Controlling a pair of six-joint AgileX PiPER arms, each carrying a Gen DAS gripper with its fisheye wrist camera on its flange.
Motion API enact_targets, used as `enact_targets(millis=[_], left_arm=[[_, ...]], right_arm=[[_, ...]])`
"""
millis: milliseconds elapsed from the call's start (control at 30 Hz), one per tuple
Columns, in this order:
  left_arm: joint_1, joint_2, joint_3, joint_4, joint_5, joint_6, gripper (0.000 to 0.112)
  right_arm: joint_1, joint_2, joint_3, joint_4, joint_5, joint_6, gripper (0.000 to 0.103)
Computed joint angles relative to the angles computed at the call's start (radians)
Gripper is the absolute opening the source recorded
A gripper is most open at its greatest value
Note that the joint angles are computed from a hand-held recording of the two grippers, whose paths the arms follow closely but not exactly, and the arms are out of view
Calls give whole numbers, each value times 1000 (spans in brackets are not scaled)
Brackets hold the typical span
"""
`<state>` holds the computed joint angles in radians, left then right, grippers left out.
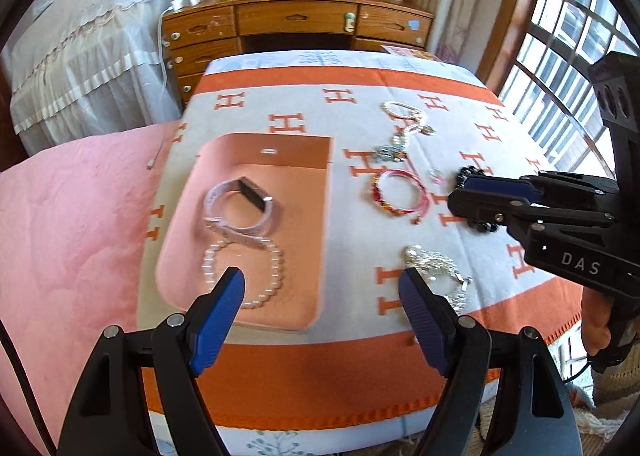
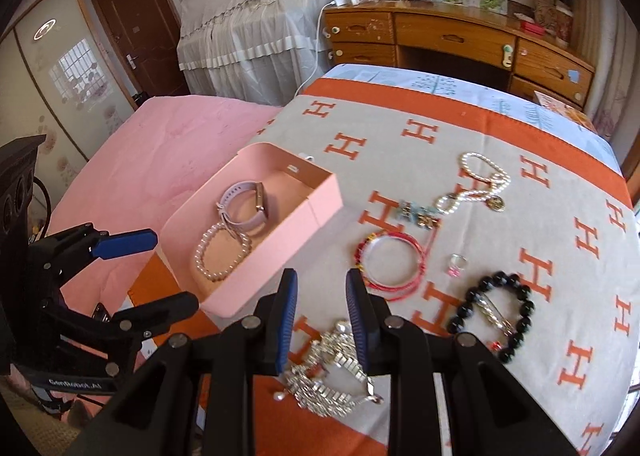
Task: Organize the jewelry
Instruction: 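Grasp the silver hair comb with the left tool while the right tool grasps the black bead bracelet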
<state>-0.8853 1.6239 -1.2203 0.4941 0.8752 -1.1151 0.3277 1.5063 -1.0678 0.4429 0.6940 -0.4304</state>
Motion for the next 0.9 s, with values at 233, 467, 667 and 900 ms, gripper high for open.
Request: enact_targets(millis=[233, 467, 667, 900], left_arm=[[-70, 121, -110, -43, -25, 43, 78], [-51, 232, -184, -170, -50, 79, 64], [-19, 290, -223, -230, -44, 91, 51], [29, 366, -303, -327, -5, 146, 38]], right_arm=[[-168, -170, 196, 82, -43, -108, 25], [-296, -205, 293, 200, -31, -303, 25], [-382, -144, 299, 324, 1, -472, 25], [-423, -59, 261, 348, -16, -519, 25]])
